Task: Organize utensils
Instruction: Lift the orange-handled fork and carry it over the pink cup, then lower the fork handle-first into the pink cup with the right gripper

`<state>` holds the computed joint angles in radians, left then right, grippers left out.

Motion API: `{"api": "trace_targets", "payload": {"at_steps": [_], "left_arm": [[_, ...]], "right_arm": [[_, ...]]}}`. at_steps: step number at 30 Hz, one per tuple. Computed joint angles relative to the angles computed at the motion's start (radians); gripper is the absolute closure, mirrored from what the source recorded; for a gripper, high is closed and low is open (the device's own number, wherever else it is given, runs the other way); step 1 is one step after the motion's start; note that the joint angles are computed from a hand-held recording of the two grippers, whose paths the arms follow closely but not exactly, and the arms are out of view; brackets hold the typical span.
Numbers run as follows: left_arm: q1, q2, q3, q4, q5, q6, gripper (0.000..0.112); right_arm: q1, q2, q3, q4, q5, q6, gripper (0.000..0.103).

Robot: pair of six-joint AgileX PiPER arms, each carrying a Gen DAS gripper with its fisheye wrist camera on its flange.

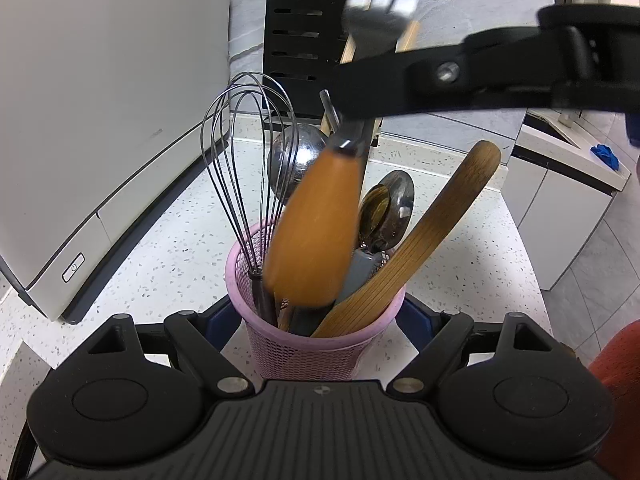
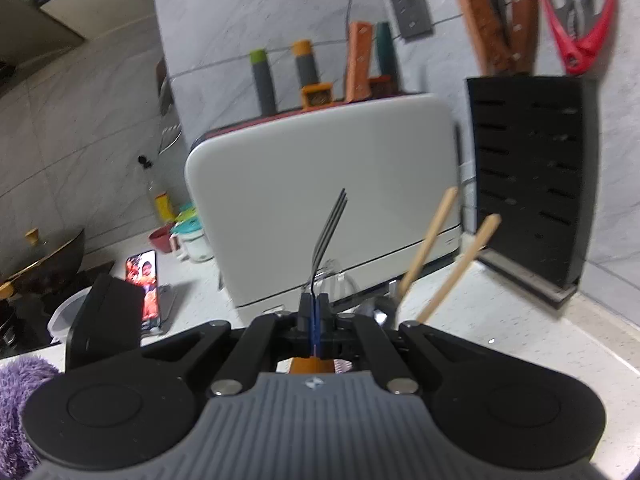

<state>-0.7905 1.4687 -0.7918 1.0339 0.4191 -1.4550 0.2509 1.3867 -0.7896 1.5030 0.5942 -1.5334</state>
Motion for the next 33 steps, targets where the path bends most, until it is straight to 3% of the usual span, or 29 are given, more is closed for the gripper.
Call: {"api": "trace_targets", "payload": {"at_steps": [2, 7, 28, 33], "left_arm": [[0.003, -0.001, 0.002, 0.0, -0.005, 0.002, 0.016], [0.006, 0.002, 0.004, 0.009, -0.013, -0.006, 0.016], [0.05, -0.021, 0.033, -0.008, -0.075, 0.03, 0.016], [0.073, -0.03, 0.047, -0.007, -0.098, 0.034, 0.011]], "right_arm": [[0.019, 0.009, -0.009, -0.021, -0.006, 0.007, 0.103], [0.112, 0.03, -0.01, -0.062, -0.137, 0.004, 0.103], [0.113, 0.048, -0.018, -0.174, -0.094, 0.004, 0.103], [0.155, 0.033, 0.003, -0.171, -0.168, -0.04, 0.103]]}}
